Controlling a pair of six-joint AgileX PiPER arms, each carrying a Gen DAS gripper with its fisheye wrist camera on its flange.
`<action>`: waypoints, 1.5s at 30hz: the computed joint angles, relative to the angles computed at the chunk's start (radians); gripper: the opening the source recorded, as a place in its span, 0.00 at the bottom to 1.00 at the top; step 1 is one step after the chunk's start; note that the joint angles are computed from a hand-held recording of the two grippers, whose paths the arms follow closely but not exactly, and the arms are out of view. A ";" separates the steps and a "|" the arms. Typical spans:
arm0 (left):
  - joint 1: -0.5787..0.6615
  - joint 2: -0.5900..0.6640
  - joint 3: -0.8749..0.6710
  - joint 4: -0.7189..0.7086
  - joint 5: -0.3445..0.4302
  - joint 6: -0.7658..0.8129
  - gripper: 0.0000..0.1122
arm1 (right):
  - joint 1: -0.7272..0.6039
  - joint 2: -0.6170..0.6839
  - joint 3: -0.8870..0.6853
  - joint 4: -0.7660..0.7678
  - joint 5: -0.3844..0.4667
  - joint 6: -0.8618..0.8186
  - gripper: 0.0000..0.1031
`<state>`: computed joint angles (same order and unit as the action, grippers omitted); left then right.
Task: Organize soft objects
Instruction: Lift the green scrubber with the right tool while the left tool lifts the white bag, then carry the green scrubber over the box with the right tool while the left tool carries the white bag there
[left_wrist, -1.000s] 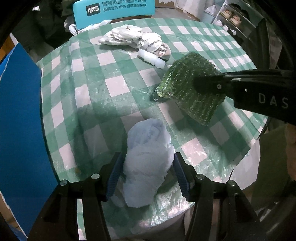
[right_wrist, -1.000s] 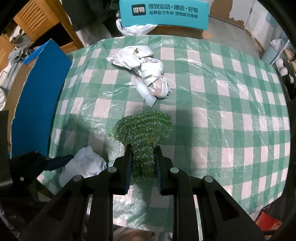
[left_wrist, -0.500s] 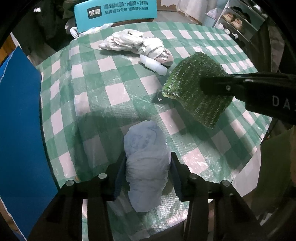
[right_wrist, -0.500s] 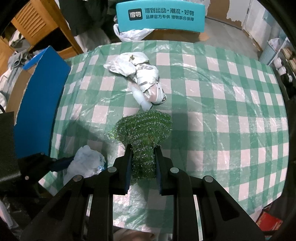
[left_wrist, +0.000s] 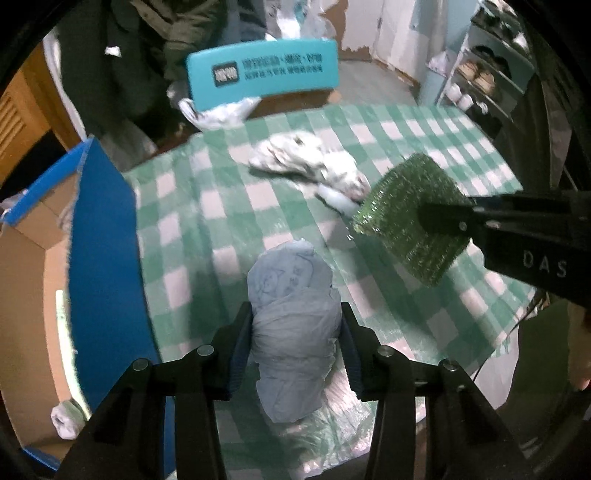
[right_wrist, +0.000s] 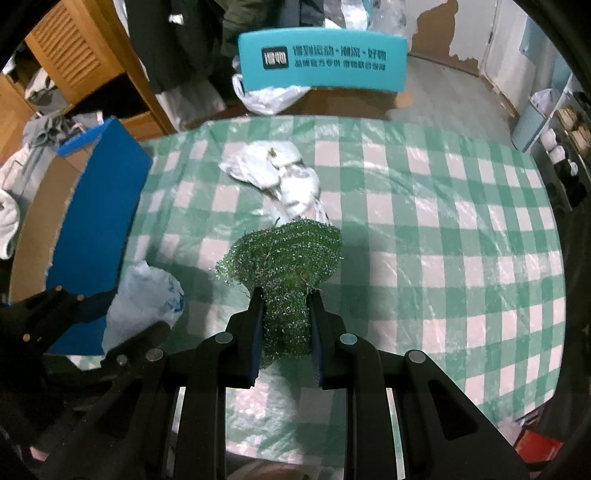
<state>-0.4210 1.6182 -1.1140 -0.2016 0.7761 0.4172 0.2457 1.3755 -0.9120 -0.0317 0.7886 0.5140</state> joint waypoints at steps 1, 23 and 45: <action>0.002 -0.002 -0.006 0.004 -0.004 -0.006 0.40 | 0.003 -0.007 -0.008 -0.003 0.003 0.003 0.19; 0.039 -0.088 -0.090 -0.015 0.035 -0.022 0.40 | 0.060 -0.057 -0.105 -0.049 0.045 0.044 0.19; 0.198 -0.104 -0.127 -0.083 0.078 0.048 0.40 | 0.159 0.038 -0.266 -0.075 0.073 0.071 0.19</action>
